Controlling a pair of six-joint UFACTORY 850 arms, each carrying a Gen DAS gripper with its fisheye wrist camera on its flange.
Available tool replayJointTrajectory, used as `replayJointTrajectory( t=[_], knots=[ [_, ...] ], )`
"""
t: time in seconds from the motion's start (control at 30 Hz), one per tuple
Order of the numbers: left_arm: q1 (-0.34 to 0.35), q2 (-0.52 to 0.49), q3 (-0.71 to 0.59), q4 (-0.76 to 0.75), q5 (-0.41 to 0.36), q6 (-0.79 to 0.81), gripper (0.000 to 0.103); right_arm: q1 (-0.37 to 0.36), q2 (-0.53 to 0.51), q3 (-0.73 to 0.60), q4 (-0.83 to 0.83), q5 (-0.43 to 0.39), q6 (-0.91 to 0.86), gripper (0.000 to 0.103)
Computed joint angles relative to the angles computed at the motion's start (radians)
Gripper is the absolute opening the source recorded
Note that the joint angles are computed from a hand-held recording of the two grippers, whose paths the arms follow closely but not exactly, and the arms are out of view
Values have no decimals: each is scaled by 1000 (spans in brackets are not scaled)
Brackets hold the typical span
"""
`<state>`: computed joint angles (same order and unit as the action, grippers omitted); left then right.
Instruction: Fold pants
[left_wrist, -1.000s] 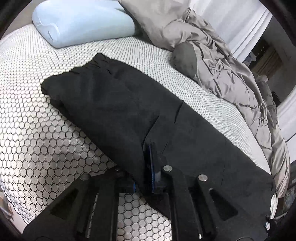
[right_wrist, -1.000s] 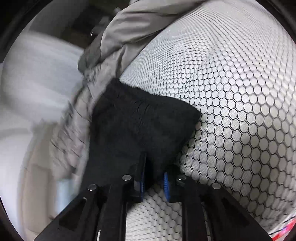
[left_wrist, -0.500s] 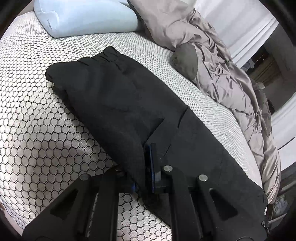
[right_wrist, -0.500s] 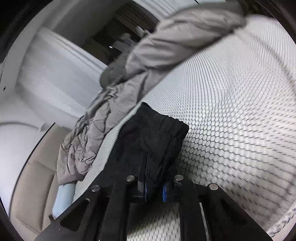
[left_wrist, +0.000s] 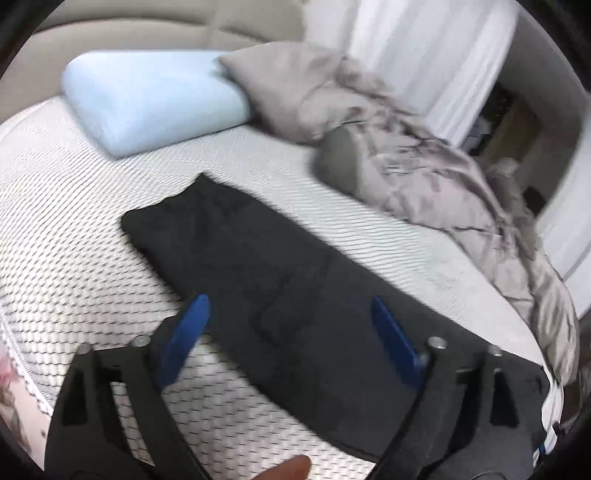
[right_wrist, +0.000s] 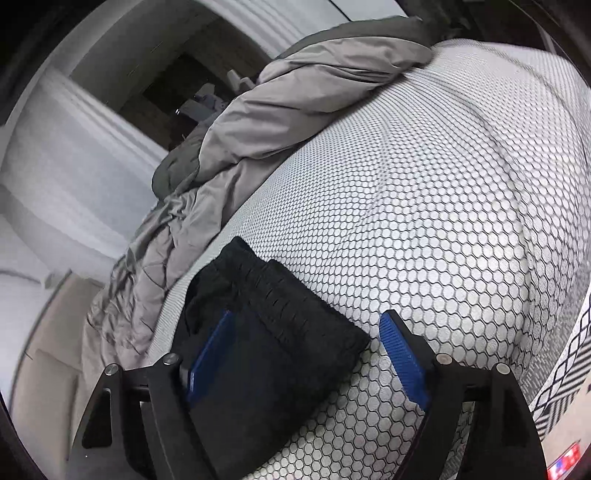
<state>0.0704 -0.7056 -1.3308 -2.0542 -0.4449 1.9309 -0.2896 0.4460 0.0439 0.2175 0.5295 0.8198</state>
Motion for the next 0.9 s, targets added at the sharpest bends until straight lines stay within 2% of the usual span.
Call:
replayJointTrajectory(
  t=[0.07, 0.1, 0.13, 0.17, 0.2, 0.23, 0.27, 0.3, 0.37, 0.43, 0.47, 0.5, 0.53, 0.6, 0.67, 0.8, 0.9],
  knots=[
    [-12, 8, 10, 58, -53, -22, 102, -3, -72, -40, -43, -47, -6, 78],
    [-17, 8, 11, 104, -68, -54, 102, -30, -137, -65, -127, -29, 53, 51],
    [-25, 4, 6, 162, -79, -99, 102, -47, -218, -78, -232, 28, 155, 29],
    [-33, 2, 3, 202, -86, -125, 102, -80, -258, -79, -335, 74, 236, 27],
    [-43, 2, 4, 222, -88, -136, 102, -106, -256, -74, -396, 81, 276, 23],
    [-54, 4, 9, 228, -90, -136, 102, -105, -221, -69, -416, 46, 273, 23],
    [-64, 7, 15, 235, -92, -136, 102, -85, -182, -64, -394, -4, 241, 23],
    [-74, 9, 22, 241, -95, -135, 102, -56, -167, -64, -329, -33, 200, 28],
    [-100, 24, 53, 244, -107, -117, 102, 1, -124, -50, -151, -91, 89, 40],
    [-133, 39, 90, 238, -122, -76, 102, 30, -18, -26, 58, -164, -87, 52],
    [-148, 44, 102, 248, -132, -68, 102, 34, 33, -24, 163, -188, -192, 54],
    [-163, 52, 120, 270, -151, -59, 102, 40, 82, -14, 228, -182, -291, 61],
    [-183, 62, 142, 303, -177, -43, 102, 45, 90, -32, 252, -172, -356, 72],
    [-219, 64, 159, 393, -219, -36, 102, 41, 21, -116, 174, -200, -367, 77],
    [-265, 62, 168, 497, -229, -37, 102, 18, -68, -190, -4, -214, -310, 82],
    [-341, 76, 210, 505, -100, 63, 102, -5, -241, -337, -118, -252, -394, 83],
    [-372, 78, 236, 461, -31, 152, 102, -72, -366, -408, -381, -220, -204, 83]
  ],
)
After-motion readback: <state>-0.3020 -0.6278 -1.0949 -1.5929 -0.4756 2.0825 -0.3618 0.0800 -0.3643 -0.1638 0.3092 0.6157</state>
